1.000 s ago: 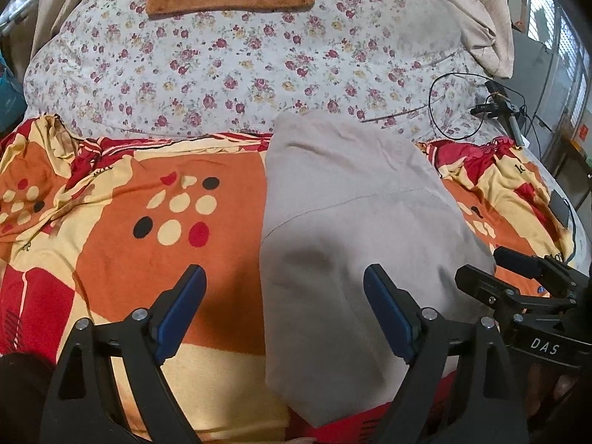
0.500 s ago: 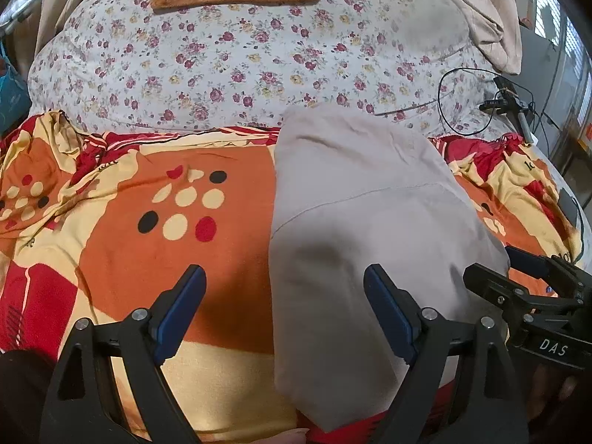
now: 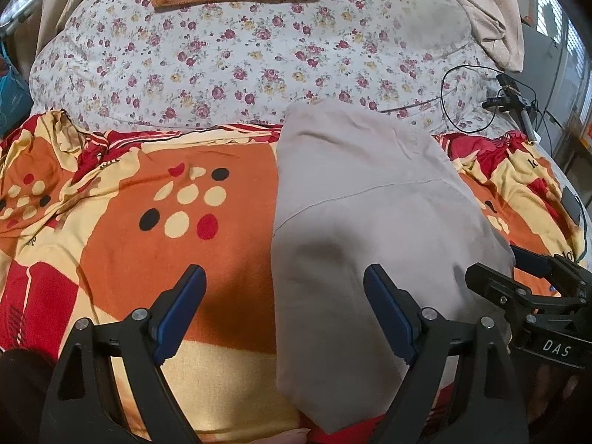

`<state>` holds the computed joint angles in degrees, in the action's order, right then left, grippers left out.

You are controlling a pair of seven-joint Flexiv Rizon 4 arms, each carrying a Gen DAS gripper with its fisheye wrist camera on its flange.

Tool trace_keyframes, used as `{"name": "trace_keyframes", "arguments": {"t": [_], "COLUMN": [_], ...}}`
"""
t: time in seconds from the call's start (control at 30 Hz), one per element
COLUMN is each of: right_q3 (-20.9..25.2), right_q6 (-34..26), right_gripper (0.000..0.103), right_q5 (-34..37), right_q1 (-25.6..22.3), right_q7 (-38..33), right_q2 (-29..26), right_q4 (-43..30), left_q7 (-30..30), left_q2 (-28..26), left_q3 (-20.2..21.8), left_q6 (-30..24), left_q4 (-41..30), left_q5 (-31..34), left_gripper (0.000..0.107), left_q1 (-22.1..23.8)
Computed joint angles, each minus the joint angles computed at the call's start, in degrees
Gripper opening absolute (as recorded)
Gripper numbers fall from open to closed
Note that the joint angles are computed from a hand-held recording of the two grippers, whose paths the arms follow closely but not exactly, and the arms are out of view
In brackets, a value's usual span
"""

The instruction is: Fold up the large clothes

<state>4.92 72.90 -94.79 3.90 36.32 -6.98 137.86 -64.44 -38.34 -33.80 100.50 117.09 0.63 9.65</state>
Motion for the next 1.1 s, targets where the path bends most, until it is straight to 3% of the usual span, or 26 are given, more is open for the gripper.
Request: {"name": "trace_keyframes", "arguments": {"t": [0.83,1.1], "right_q3": [-0.2,-0.3], "right_q6": [0.9,1.1], "right_gripper": [0.082,0.082], "right_q5": [0.5,1.1], "right_q1": [0.0,0.2], "right_q7": [-1.9,-3.0], "right_q2": [-1.4,-1.9], "right_q4": [-0.9,-1.2], "left_q7": [0.4,1.4], "left_q2": [-0.3,-1.2], "left_q3": [1.2,-0.1], "left_q6": [-0.2,1.1], "left_q4": [-0.5,-0.8], "left_q5": [-0.4,1.0], "left_gripper": [0.087,0.087], "left_q1": [-1.1,0.2]}}
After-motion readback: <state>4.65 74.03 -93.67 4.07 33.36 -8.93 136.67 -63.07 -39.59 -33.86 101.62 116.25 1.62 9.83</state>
